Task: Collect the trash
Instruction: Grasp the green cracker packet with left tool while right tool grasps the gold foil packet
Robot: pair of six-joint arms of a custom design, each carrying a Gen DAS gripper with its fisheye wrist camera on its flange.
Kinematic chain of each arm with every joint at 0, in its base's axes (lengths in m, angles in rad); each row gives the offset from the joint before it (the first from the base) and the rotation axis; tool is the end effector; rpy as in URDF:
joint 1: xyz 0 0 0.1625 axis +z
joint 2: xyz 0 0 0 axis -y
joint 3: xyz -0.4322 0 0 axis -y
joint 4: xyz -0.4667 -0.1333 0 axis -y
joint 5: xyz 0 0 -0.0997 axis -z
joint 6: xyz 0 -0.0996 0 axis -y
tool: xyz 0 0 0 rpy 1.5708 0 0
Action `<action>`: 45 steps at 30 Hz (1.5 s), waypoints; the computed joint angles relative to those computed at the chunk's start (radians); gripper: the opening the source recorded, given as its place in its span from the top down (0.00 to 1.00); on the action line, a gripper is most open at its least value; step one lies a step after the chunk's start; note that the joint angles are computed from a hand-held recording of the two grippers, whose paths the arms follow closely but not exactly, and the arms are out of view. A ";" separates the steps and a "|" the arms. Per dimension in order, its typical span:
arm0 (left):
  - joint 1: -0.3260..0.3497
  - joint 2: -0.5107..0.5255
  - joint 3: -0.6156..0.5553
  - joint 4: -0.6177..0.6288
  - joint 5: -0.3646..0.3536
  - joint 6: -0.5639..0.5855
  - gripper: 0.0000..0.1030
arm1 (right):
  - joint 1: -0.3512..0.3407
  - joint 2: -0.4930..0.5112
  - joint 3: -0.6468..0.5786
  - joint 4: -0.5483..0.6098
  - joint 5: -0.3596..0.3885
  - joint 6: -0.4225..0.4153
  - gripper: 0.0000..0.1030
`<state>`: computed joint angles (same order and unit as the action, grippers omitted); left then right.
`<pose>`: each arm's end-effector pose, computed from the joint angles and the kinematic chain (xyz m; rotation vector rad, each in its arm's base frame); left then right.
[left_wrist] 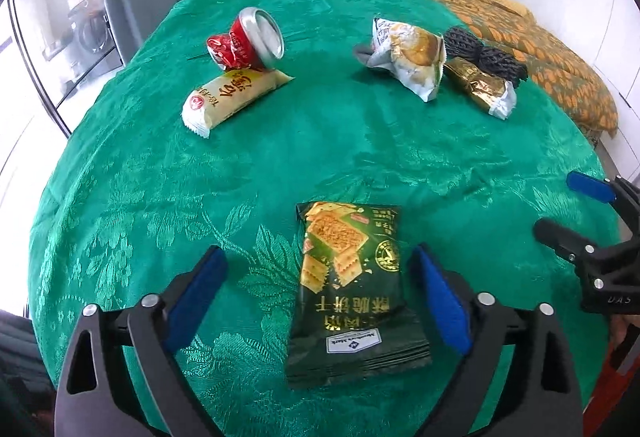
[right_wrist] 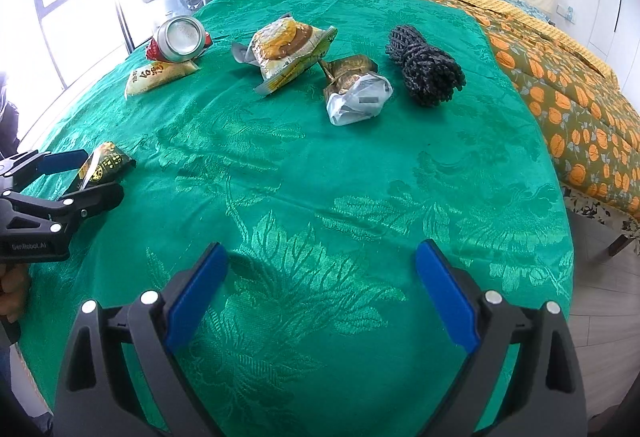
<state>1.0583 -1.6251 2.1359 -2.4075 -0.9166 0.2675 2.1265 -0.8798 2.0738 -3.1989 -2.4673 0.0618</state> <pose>-0.0779 -0.5338 0.3229 0.8167 2.3516 -0.5086 0.3446 -0.4497 0.0471 0.3237 -2.2759 0.8143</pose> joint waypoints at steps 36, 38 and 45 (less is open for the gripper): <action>0.007 0.001 -0.003 0.006 -0.001 -0.016 0.05 | -0.018 -0.041 -0.088 0.118 0.114 -0.075 0.56; 0.007 0.001 -0.003 0.006 -0.001 -0.016 0.04 | 0.013 -0.068 -0.037 0.108 0.153 -0.042 0.56; 0.007 0.001 -0.004 0.008 -0.002 -0.017 0.05 | 0.070 -0.064 0.043 0.135 0.106 0.067 0.54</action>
<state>1.0658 -1.6245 2.1323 -2.3998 -0.9188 0.2510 2.1961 -0.9441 2.1163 -3.0639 -2.3612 0.1285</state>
